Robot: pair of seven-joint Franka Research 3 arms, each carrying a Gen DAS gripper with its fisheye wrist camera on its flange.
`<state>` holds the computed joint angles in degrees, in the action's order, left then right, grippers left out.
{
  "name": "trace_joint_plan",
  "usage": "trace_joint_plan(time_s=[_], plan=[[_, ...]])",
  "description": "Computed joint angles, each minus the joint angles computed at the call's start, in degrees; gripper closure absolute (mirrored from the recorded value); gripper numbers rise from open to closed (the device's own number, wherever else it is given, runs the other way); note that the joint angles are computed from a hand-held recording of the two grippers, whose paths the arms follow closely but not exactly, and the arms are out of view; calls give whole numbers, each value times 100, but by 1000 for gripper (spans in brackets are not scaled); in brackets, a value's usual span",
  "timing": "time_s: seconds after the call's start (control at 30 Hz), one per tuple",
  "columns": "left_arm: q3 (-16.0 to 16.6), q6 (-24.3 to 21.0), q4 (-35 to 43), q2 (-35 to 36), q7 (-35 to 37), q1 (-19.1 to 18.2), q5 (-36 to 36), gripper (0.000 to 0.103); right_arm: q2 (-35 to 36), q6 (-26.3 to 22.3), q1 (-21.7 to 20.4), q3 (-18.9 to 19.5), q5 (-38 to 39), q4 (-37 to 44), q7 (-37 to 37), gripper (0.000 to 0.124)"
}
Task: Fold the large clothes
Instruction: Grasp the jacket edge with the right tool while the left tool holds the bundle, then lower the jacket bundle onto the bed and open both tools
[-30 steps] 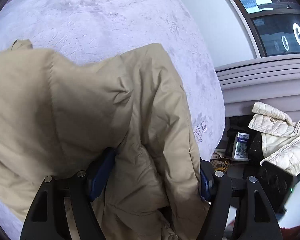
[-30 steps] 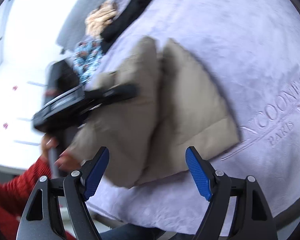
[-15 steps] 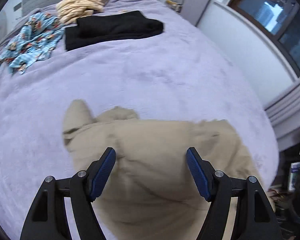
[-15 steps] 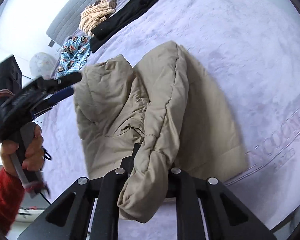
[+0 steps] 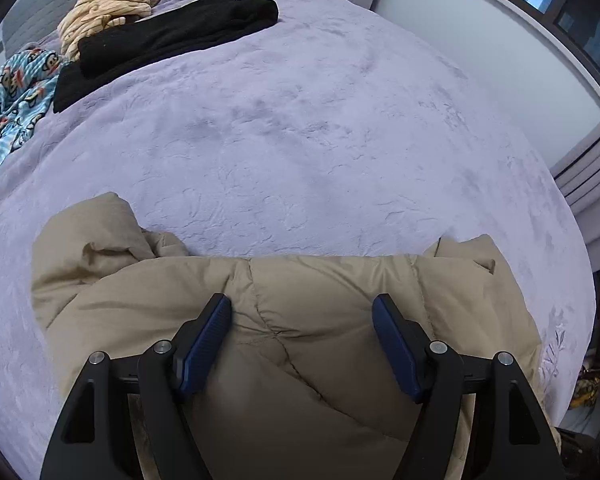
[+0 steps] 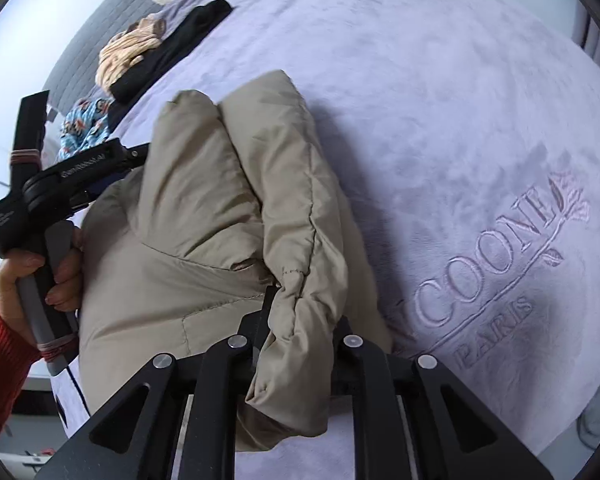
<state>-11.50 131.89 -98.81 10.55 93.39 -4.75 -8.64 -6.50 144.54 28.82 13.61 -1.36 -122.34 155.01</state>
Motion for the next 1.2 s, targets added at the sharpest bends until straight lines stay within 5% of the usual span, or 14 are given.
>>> trace_joint_plan(time_s=[0.17, 0.27, 0.33, 0.53, 0.67, 0.9, 1.2], plan=[[0, -20, 29, 111, -52, -31, 181, 30, -299, 171, 6, -208, 1185, -403, -521, 96], [-5, -5, -29, 76, -18, -8, 156, 29, -652, -652, -330, 81, 0, -134, 158, 91], [-3, 26, -57, 72, -19, -8, 164, 29, -811, -693, -434, 174, -541, 15, 124, 91], [21, -14, -52, 59, -150, -64, 427, 28, 251, 44, -109, -182, 605, 850, -2081, 91], [45, -220, -24, -97, -160, 1, 338, 28, 1019, -591, 67, -203, 831, 1463, -2459, 92], [334, -60, -1130, -1483, -211, 156, 77, 28, 1162, -496, 216, -280, 1023, 1498, -2611, 92], [787, -669, -2857, -2905, -508, 24, -278, 27, 1019, -124, 261, -274, 1382, 1102, -2523, 91]])
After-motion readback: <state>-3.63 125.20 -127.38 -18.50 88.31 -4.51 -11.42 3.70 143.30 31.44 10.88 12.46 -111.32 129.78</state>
